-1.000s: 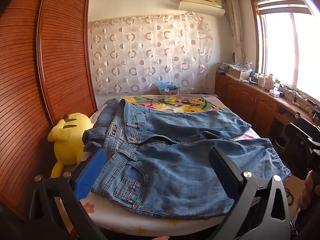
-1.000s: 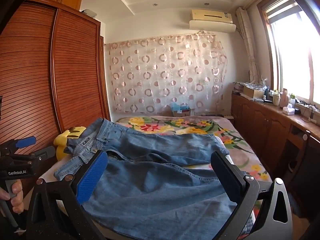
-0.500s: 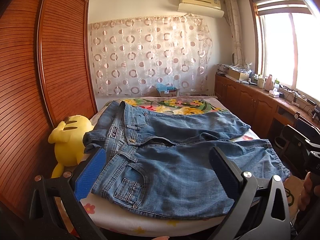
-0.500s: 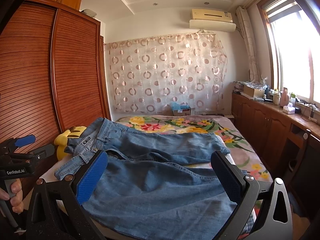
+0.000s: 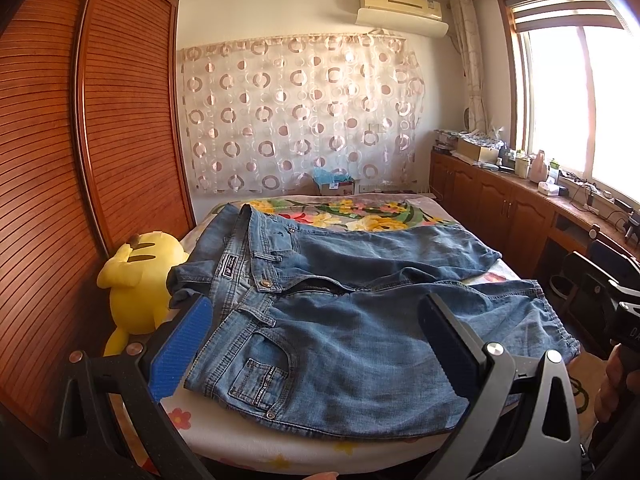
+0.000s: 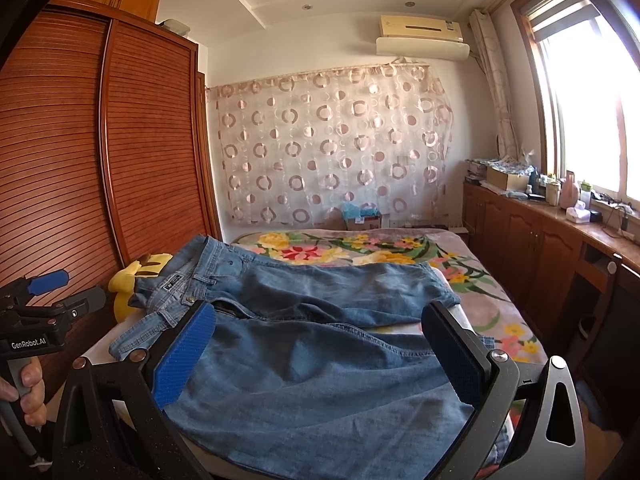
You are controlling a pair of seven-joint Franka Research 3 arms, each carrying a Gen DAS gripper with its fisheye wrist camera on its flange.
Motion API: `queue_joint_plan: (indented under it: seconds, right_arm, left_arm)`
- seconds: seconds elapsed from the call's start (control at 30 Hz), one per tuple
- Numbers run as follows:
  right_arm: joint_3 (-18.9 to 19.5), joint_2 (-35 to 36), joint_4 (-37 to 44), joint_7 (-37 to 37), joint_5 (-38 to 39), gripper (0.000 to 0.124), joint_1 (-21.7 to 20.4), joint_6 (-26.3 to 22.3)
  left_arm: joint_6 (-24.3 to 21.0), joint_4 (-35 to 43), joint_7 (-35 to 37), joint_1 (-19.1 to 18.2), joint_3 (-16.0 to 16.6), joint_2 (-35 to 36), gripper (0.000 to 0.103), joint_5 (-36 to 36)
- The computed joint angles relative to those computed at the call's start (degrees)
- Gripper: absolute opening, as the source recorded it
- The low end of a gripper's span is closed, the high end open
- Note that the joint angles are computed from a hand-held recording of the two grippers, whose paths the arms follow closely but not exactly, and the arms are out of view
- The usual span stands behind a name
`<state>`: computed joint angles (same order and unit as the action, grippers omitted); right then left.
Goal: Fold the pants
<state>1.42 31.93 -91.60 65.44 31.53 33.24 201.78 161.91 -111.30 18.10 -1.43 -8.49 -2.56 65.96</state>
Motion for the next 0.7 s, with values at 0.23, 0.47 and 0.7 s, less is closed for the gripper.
queue_joint_plan:
  seconds: [0.23, 0.47, 0.7]
  right_arm:
    - [0.4, 0.0, 0.0, 0.2, -0.3, 0.103, -0.4, 0.0]
    - [1.2, -0.1, -0.3, 0.7, -1.3, 0.103, -1.2, 0.2]
    - [1.0, -0.1, -0.3, 1.0, -1.4, 0.103, -1.1, 0.2]
  left_arm:
    - [0.4, -0.1, -0.1, 0.1, 0.1, 0.0, 0.103, 0.1]
    - [0.2, 0.0, -0.1, 0.1, 0.0, 0.0, 0.103, 0.1]
    - [0.1, 0.1, 0.0, 0.0, 0.0, 0.0, 0.103, 0.1]
